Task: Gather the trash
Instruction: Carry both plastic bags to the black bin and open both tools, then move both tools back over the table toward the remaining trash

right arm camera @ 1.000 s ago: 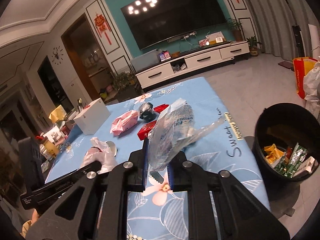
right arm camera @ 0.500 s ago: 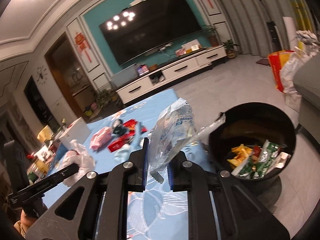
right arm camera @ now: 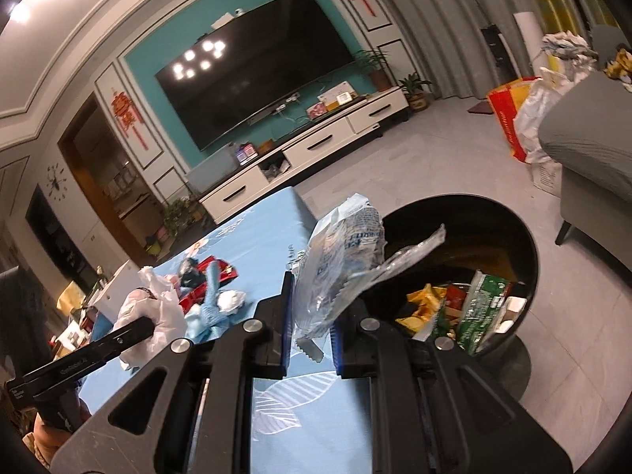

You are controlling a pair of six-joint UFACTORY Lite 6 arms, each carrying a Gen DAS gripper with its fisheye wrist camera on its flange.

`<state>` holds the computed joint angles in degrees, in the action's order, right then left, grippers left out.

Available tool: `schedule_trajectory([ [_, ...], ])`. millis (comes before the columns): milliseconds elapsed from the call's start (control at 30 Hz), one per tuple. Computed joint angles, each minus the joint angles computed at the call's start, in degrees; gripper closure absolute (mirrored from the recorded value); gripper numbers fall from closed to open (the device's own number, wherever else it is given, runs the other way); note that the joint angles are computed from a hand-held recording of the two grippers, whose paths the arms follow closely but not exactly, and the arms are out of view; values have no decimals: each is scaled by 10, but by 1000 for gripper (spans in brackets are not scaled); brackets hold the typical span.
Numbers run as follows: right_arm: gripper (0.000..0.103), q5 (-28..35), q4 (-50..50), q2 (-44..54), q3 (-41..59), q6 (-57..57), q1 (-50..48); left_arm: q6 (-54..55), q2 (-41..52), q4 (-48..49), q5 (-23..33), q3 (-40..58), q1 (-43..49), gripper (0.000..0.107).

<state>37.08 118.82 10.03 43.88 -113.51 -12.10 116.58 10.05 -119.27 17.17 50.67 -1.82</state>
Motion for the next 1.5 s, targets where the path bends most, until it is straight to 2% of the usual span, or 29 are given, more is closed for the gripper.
schedule_trajectory([
  [200, 86, 17, -8, 23, 2, -9, -52, -23, 92, 13, -26, 93, -75, 81],
  [367, 86, 23, -29, 51, 18, 4, -83, -105, 163, 93, -38, 178, -118, 81],
  [567, 86, 7, -44, 71, 33, 11, -97, -294, 265, 277, -44, 304, -162, 80],
  [700, 85, 2, -73, 93, 52, 34, -110, -372, 318, 347, -46, 365, -182, 77],
  [800, 78, -8, -89, 104, 62, 49, -115, -452, 357, 427, -51, 413, -192, 61],
  [867, 57, -10, -95, 108, 66, 58, -118, -475, 368, 448, -51, 426, -195, 45],
  [933, 54, -11, -98, 106, 63, 63, -122, -437, 369, 406, -52, 421, -196, 35],
  [1000, 54, -6, -100, 104, 60, 62, -130, -389, 357, 355, -48, 399, -193, 31],
  [1067, 52, -1, -102, 99, 56, 65, -137, -333, 338, 301, -46, 367, -188, 23],
  [1267, 50, 5, -115, 83, 44, 76, -139, -121, 251, 91, -32, 214, -157, 14],
  [1500, 50, -8, -133, 48, 30, 94, -105, 25, 160, -33, -1, 64, -83, 11],
])
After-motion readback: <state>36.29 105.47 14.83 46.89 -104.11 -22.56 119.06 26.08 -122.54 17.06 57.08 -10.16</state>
